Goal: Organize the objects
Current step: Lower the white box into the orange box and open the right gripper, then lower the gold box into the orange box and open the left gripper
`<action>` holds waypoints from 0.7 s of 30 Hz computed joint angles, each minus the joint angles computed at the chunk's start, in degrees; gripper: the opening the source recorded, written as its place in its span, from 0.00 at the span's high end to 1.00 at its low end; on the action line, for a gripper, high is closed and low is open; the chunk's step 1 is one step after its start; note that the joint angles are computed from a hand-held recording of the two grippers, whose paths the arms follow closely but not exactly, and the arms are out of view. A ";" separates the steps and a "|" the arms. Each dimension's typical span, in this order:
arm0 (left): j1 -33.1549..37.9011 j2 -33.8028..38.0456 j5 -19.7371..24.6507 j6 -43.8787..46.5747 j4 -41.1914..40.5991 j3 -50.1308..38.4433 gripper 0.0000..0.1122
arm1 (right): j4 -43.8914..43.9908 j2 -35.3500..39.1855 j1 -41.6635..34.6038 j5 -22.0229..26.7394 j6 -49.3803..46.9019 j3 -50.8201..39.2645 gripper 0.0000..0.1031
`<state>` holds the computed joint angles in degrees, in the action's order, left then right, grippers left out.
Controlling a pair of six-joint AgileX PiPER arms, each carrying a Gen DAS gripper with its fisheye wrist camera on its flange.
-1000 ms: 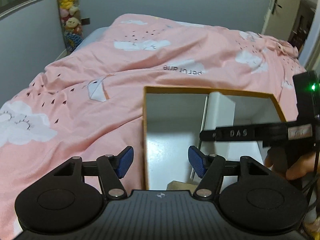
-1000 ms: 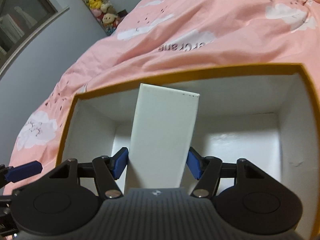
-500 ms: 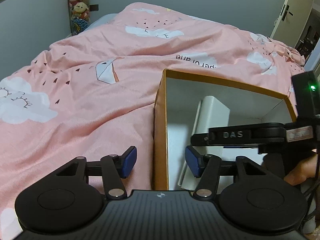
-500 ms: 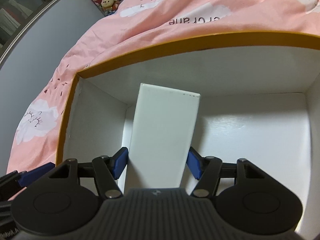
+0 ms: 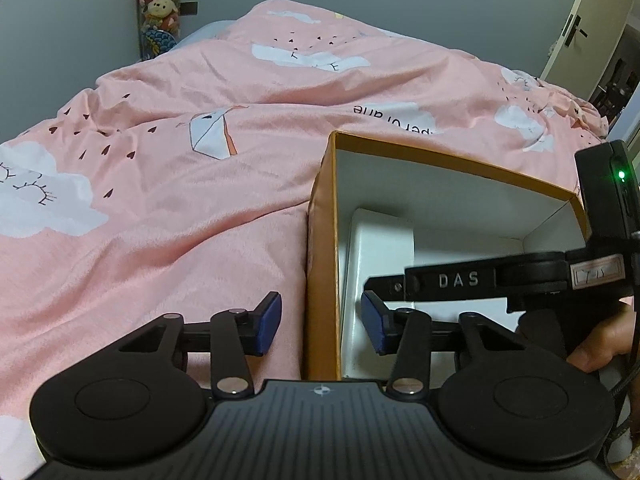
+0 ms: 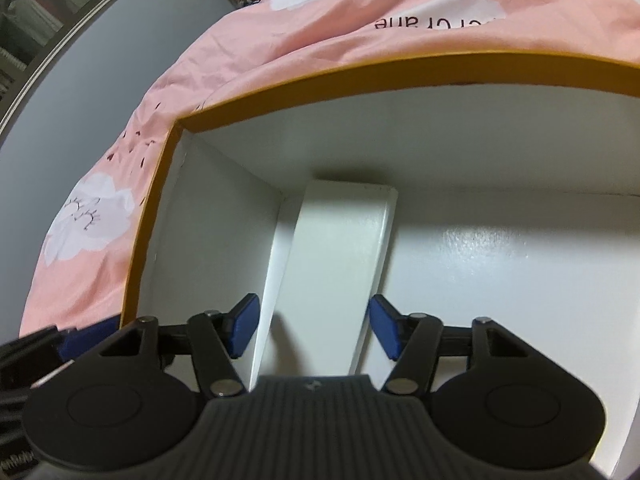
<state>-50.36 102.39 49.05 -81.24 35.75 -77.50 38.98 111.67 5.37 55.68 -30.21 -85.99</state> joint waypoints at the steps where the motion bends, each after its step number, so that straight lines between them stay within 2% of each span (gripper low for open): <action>1: 0.00 0.00 0.00 0.00 0.00 0.00 0.53 | -0.67 -0.39 0.17 -0.44 -0.15 0.45 0.48; 5: -0.04 -0.06 -0.12 0.25 -0.05 0.04 0.54 | -1.33 -0.98 0.54 -2.30 -1.32 1.75 0.62; 7: -0.11 0.00 0.06 0.43 -0.13 -0.13 0.54 | -0.52 -0.94 0.37 -2.35 -2.47 2.14 0.73; 10: -0.16 0.22 0.44 0.41 -0.27 -0.54 0.54 | 0.54 -0.18 0.77 -2.15 -3.28 1.83 0.79; 18: -0.24 0.32 0.22 0.68 -0.73 -0.51 0.54 | 3.11 1.24 0.57 -0.45 -2.58 0.81 0.81; 21: -0.63 -0.37 0.60 -0.05 -0.26 0.02 0.54 | 3.02 -0.44 0.00 -0.25 -3.65 1.87 0.82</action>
